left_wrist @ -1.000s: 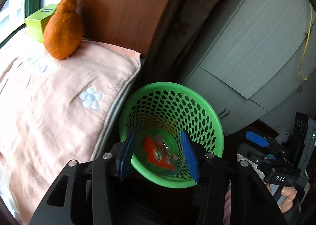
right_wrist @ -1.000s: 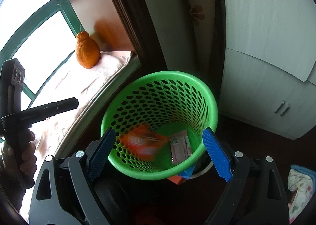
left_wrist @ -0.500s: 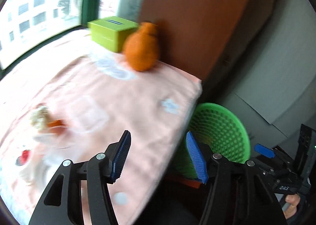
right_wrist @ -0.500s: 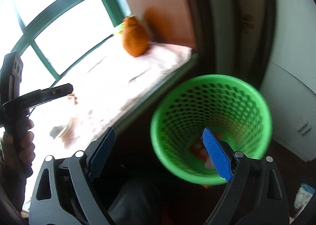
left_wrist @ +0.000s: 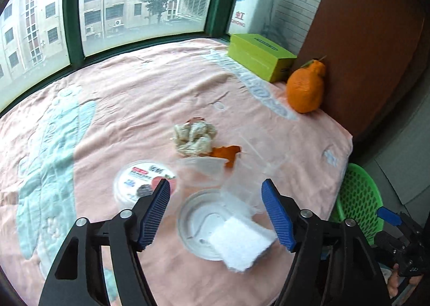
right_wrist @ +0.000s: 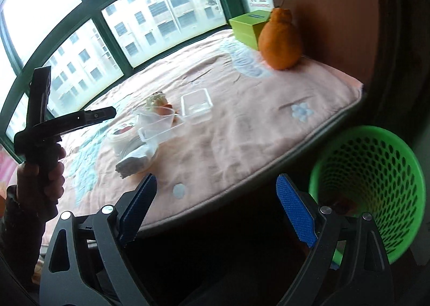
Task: Collect trash
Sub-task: 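Grasp the white foam block with the right tool and lift it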
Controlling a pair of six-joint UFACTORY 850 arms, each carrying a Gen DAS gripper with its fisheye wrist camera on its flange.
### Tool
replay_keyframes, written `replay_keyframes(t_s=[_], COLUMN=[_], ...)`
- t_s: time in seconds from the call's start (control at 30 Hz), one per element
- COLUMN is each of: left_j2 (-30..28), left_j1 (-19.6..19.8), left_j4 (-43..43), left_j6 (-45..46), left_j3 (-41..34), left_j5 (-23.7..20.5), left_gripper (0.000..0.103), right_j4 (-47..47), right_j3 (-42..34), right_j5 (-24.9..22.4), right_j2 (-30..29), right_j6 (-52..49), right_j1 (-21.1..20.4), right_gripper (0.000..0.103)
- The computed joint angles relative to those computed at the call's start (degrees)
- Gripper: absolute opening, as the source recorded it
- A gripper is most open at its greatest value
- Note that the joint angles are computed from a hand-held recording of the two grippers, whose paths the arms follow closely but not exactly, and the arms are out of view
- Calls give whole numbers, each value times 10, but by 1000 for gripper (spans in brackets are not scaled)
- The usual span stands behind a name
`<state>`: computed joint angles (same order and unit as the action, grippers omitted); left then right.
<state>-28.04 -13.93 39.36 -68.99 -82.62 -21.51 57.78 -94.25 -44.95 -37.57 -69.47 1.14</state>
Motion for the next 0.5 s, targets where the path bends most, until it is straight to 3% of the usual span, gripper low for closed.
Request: replay_keyframes(t_s=[0.03, 0.13, 0.5], left_j2=[3, 9, -12], left_j1=[5, 22, 72], left_j4=[5, -16, -217], left_j6=[1, 56, 318], left_j3=[7, 24, 30], left_j5=[-2, -3, 19], left_gripper=[80, 85, 90], right_j4=[0, -8, -40], right_j3=[3, -2, -9], right_j5=[-2, -11, -21], right_j2=[2, 0, -7], right_j6=[-3, -2, 5], right_j1=[5, 22, 71], right_gripper=[90, 90, 90])
